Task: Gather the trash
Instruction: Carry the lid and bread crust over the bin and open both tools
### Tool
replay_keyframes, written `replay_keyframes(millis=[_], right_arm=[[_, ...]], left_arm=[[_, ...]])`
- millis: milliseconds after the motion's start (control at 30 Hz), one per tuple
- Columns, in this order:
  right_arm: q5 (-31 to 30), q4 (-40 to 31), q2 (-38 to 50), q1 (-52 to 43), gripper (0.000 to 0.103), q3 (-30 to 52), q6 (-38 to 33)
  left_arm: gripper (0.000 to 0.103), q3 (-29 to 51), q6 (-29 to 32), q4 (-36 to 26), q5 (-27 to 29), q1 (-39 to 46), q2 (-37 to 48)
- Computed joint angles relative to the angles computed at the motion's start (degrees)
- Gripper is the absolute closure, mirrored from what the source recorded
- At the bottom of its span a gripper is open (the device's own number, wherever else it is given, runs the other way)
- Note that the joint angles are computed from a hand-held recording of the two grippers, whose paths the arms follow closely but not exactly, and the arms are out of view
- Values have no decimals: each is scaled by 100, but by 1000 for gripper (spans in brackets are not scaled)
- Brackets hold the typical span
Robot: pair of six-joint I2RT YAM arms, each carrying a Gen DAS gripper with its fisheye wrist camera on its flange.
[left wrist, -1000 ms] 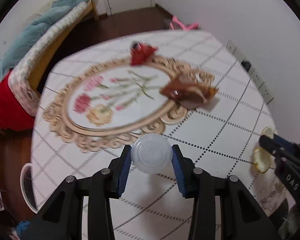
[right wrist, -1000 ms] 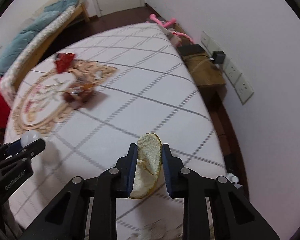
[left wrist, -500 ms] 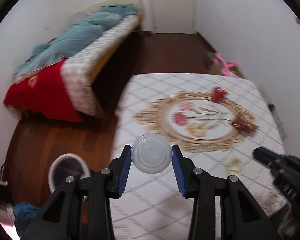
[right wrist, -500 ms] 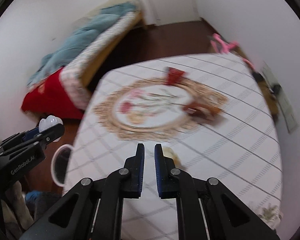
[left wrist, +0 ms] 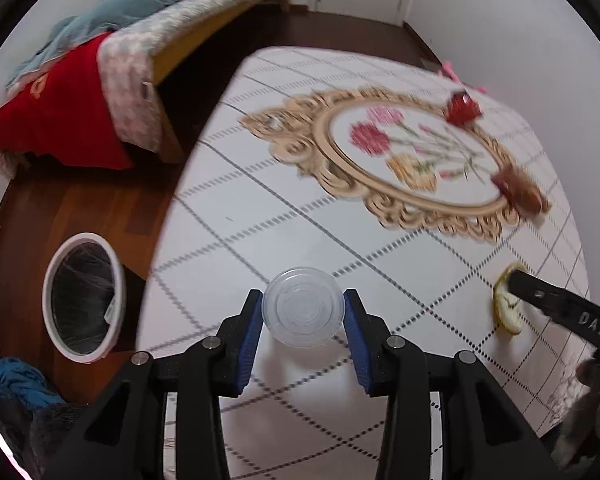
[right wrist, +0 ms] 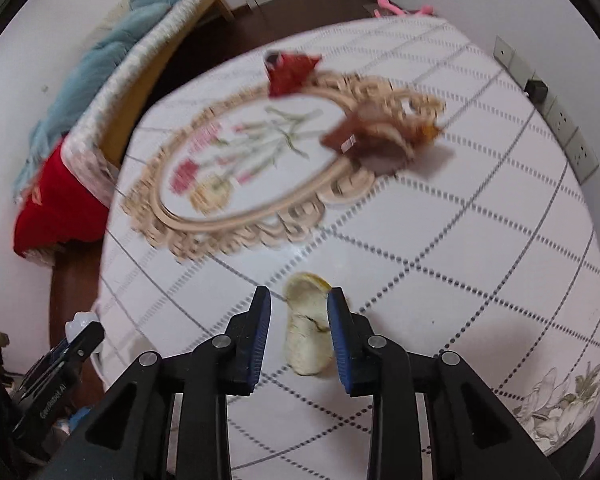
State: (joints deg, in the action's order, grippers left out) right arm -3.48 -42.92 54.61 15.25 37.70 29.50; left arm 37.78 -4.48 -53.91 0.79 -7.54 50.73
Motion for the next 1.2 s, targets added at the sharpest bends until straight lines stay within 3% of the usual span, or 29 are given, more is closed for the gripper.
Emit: replay_keyframes(millis=[67,133,167,200,233,267,367,567,733,867,933,1067,1200], right_arm=[[204,283,185,156,29,-154,64],[571,574,309,419,28,-285,154],[914,678,291,661,32,-326,209],[1137,762,367,824,46,-337,224],[1638,725,509,1110,54,-272,307],[1830,734,630,1234,70,-219,283],[2051,666,638,1459,74,-178,252],[1883,216,7,2143,76,114,809],[1829,301,404,3289,76,724,1317],[1608,834,1444,4091,76,1460,1574],[1379,1157,2199,4382,76,2029,1576],[837,1440,3882,4683,76,3474,1384],[484,962,5947,4813,76,5676,993]], left_arm=[[67,-69,-138,94,-120,-216,81],[67,-92,-162,139,-183,-246,117],[67,-94,-153,157,-212,-229,134],[67,-101,-121,168,-224,-181,131],[67,-103,-72,168,-222,-108,114],[66,-101,19,153,-224,20,62],[67,-121,367,110,-118,541,-58],[66,417,1838,-392,724,2615,-245],[66,1371,3411,-738,1657,4783,212],[67,2359,4446,-882,2278,6341,1319],[67,2785,4628,-901,2382,6724,1888],[66,3901,4587,-784,2338,7195,3572],[66,5098,4405,-931,2169,7347,5377]])
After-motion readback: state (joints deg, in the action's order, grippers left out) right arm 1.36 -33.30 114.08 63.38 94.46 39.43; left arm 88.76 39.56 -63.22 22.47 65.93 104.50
